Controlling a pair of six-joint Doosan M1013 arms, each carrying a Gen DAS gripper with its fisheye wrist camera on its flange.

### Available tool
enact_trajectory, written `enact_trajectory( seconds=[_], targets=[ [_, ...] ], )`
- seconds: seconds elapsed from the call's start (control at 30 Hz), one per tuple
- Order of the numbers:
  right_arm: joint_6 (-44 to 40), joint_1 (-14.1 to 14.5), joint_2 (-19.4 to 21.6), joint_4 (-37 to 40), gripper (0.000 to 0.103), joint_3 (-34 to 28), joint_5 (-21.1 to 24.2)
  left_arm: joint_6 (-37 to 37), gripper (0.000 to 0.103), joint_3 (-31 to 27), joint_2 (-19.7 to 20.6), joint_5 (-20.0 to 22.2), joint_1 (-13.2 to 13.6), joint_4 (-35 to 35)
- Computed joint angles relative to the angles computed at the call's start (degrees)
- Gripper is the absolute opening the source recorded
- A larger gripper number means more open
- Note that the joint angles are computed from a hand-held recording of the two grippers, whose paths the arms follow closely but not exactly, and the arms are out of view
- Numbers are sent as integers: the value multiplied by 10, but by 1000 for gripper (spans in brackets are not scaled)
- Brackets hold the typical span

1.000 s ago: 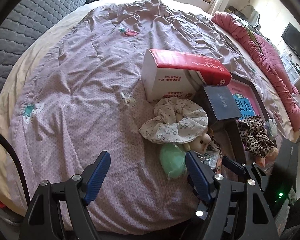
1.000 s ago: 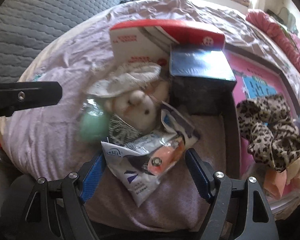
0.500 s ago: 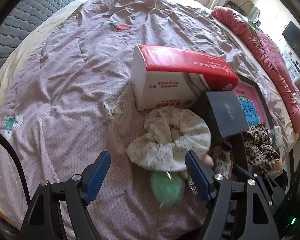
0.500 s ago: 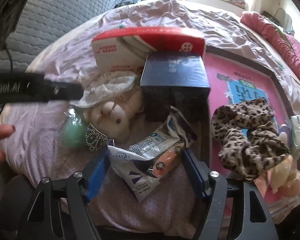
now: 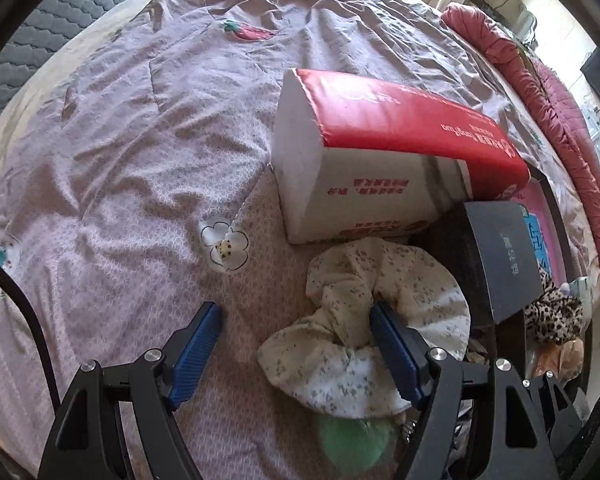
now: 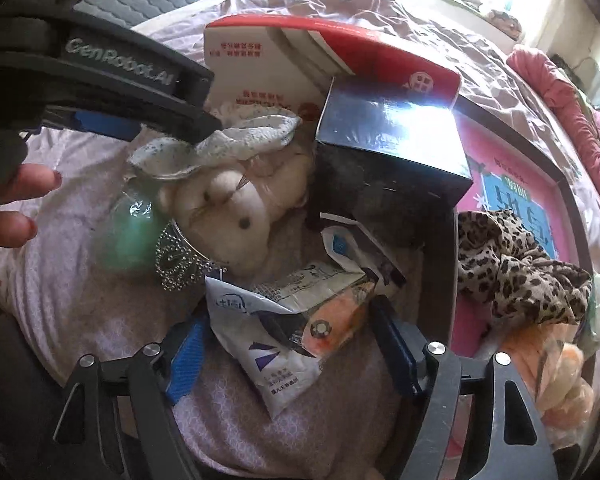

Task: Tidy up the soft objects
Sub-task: 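Grasp the floral cloth with the left tool while the right tool grasps the white packet, then carry the floral cloth with the left tool while the right tool carries the packet over the tray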

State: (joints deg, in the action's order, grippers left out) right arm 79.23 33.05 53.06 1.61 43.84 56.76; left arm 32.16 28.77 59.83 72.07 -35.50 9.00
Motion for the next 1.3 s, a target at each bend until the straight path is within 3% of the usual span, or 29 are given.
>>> enact_trajectory(
  seconds=[0.1, 0.23, 0.3, 0.33, 0.37, 0.53, 0.77, 0.9, 1.3],
  targets=[
    [-19, -1, 3, 8, 77, -6, 2, -9, 70, 26, -11, -29, 3, -9],
    [-32, -12, -2, 49, 70, -2, -1, 0, 40, 53, -21, -74, 8, -42],
    [-41, -19, -3, 73, 65, -3, 3, 11, 28, 43, -15, -67, 7, -44],
    [-44, -23, -2, 89, 64, -7, 12, 14, 15, 47, -17, -77, 6, -48],
    [-48, -28, -1, 113, 64, -13, 23, 12, 12, 54, -21, -90, 7, -59],
    [-63, -43, -9, 193, 63, -7, 14, -2, 10, 81, -42, -118, 0, -29],
    [-57, -46, -30, 208, 63, 11, -14, -33, 10, 124, -83, -147, -13, 28],
    [-59, -47, -40, 214, 63, 23, -30, -35, 10, 116, -90, -131, -21, 70],
    [-92, -50, -80, 250, 62, 76, -107, -34, 10, 101, -100, -132, -40, 104]
  ],
)
